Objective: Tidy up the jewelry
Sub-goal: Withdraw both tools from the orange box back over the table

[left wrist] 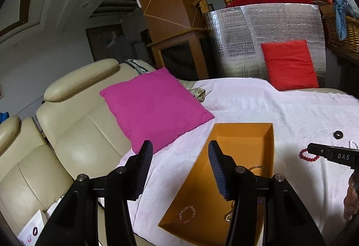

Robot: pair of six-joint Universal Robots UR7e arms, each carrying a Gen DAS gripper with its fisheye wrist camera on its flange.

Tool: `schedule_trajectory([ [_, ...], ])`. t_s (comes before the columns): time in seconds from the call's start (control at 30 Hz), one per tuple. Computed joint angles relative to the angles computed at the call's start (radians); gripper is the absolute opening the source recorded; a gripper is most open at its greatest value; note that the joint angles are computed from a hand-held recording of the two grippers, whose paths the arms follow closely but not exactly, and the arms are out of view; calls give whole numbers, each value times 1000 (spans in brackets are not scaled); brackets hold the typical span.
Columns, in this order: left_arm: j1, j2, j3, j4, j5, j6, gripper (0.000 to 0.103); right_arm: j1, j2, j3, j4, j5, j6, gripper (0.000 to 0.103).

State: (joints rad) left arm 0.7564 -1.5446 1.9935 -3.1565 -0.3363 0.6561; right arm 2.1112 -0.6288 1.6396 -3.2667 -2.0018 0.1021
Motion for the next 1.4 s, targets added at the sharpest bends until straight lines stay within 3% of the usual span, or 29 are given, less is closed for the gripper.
schedule_trajectory([
  [0.4, -50, 6, 21, 48, 8, -52, 52, -3, -117, 122, -69, -65, -9, 32],
  [0.43, -48, 6, 25, 52, -4, -61, 54, -4, -125, 131, -74, -70, -9, 32],
  [0.47, -41, 4, 28, 61, -26, -74, 65, -5, -135, 142, -80, -79, -11, 32],
  [0.53, -4, -17, 39, 121, -129, -143, 75, -8, -154, 163, -92, -96, -12, 32],
  [0.63, 116, -47, 55, 230, -409, -256, 75, -17, -192, 202, -122, -120, -2, 32],
  [0.7, 220, -38, 55, 287, -549, -307, 75, -24, -217, 227, -141, -136, 8, 32],
  [0.8, 312, -24, 59, 274, -631, -296, 75, -35, -258, 267, -174, -161, 24, 31],
  [0.93, 370, -20, 65, 202, -703, -210, 75, -53, -309, 315, -212, -195, 40, 31],
  [1.03, 398, 10, 44, 202, -726, -139, 75, -73, -336, 337, -193, -234, 71, 31],
  [1.13, 419, 26, 20, 286, -751, -105, 75, -88, -353, 356, -186, -262, 93, 31],
  [1.4, 362, 20, 77, 235, -626, 39, 75, -120, -397, 401, -163, -309, 133, 31],
])
